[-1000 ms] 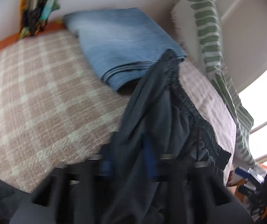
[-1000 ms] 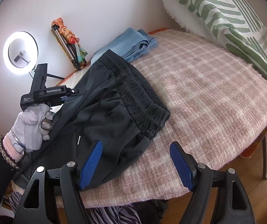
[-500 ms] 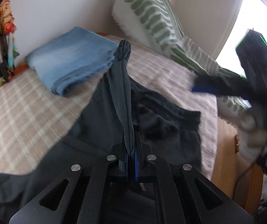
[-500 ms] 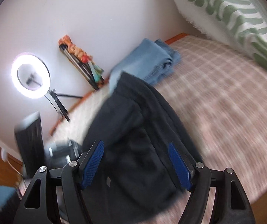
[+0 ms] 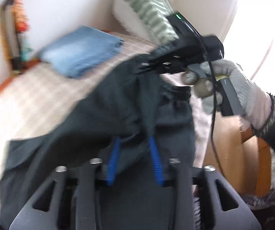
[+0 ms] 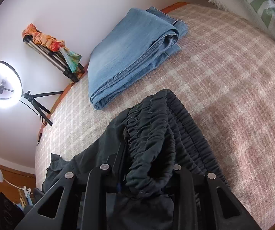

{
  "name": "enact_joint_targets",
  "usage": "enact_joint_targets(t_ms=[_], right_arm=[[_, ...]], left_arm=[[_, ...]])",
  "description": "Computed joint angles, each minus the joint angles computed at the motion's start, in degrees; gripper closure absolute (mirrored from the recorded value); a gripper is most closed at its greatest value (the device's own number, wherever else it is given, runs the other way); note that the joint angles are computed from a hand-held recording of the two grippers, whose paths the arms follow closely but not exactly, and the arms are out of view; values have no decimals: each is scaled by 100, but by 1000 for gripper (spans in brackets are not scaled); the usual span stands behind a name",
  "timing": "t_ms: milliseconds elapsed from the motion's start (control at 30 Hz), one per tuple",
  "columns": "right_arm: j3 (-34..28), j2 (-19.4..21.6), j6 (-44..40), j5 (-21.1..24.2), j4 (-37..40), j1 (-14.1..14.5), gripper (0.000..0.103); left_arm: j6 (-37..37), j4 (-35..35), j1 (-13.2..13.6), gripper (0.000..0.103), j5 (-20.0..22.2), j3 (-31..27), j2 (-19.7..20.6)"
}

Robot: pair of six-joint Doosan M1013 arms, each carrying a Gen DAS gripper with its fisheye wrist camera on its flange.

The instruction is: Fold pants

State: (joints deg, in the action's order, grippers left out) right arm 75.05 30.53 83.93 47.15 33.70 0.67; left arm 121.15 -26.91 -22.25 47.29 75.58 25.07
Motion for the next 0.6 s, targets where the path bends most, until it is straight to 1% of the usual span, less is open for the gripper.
enact_joint_targets(t_ms=[33,67,100,133,167,200,267,333,400,467,533,600], right_arm=[[10,-9,-22,2,27,-3,77],[26,-25,-70,5,71,-6,77],[37,-44,-105,0,69,-4,77],[31,-46,-119,-1,60,-7,77],[44,-70,-149,4,73,-16,77],[53,-87,-159,3,92,-22,77],[59,-105,-184,15,158,-61,79],[84,-142,-212,20,250,-98,81],[132,-189,-216,19,332,-123,81],[166,-233,-157,14,244,-118,81],[171,-251,-97,23,122,-104,81],[164,-246,-3,26,38,-88,81]], left_arm=[[-56,125,56,57,-77,100,-99],[-142,282,167,54,-114,226,-235],[-204,376,244,47,-105,286,-301],[-301,521,358,43,-35,361,-385],[-409,690,431,43,-34,429,-444],[-628,1021,504,43,-52,527,-524],[-892,1407,617,43,104,653,-601],[-1046,1536,646,43,264,782,-671],[-1025,1503,646,43,399,897,-709],[-825,1385,590,42,309,1078,-781],[-687,1312,495,42,134,1262,-841],[-579,1347,383,42,24,1376,-855]])
